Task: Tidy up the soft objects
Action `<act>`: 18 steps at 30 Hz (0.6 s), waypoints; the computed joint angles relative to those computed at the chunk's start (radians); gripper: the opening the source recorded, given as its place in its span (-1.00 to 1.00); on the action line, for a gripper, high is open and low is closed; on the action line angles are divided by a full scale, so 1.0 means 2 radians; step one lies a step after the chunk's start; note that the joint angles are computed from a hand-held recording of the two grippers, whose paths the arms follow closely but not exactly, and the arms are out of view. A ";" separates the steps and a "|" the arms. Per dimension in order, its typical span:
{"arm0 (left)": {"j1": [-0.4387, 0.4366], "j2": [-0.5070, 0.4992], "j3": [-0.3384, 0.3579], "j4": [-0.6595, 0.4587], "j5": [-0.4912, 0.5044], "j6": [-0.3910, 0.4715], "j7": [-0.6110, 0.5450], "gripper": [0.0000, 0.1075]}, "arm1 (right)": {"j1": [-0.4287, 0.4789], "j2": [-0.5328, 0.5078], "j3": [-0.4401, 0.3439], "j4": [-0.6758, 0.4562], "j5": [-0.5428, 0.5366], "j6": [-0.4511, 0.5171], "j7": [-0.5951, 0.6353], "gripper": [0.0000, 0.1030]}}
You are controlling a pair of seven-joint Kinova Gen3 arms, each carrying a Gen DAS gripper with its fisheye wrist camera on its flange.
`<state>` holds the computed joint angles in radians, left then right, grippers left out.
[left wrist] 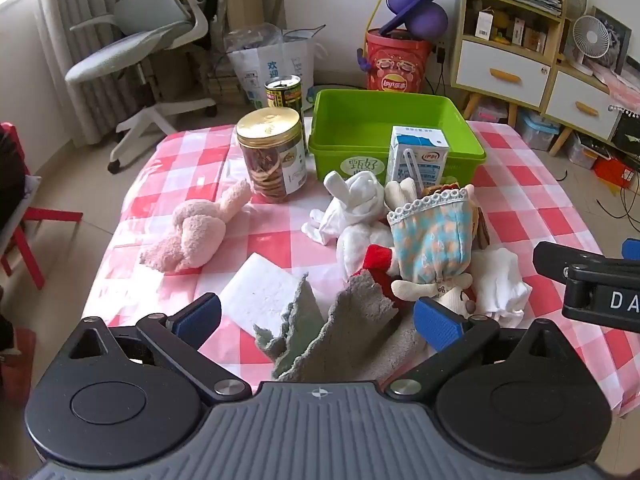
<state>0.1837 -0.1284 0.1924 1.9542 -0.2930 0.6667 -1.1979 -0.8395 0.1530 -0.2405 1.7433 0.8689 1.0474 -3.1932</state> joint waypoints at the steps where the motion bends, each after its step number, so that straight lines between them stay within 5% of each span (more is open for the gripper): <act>1: 0.003 0.000 -0.002 0.000 -0.001 0.001 0.001 0.82 | 0.000 0.001 0.000 0.000 0.000 0.001 -0.001 0.59; 18: 0.001 0.005 -0.002 0.004 -0.007 -0.006 0.011 0.82 | 0.000 0.005 0.002 -0.005 -0.007 0.004 0.003 0.59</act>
<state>0.1866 -0.1192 0.1888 1.9631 -0.3071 0.6541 -1.1758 -0.8389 0.1633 -0.2358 1.7329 0.8556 1.0555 -3.1878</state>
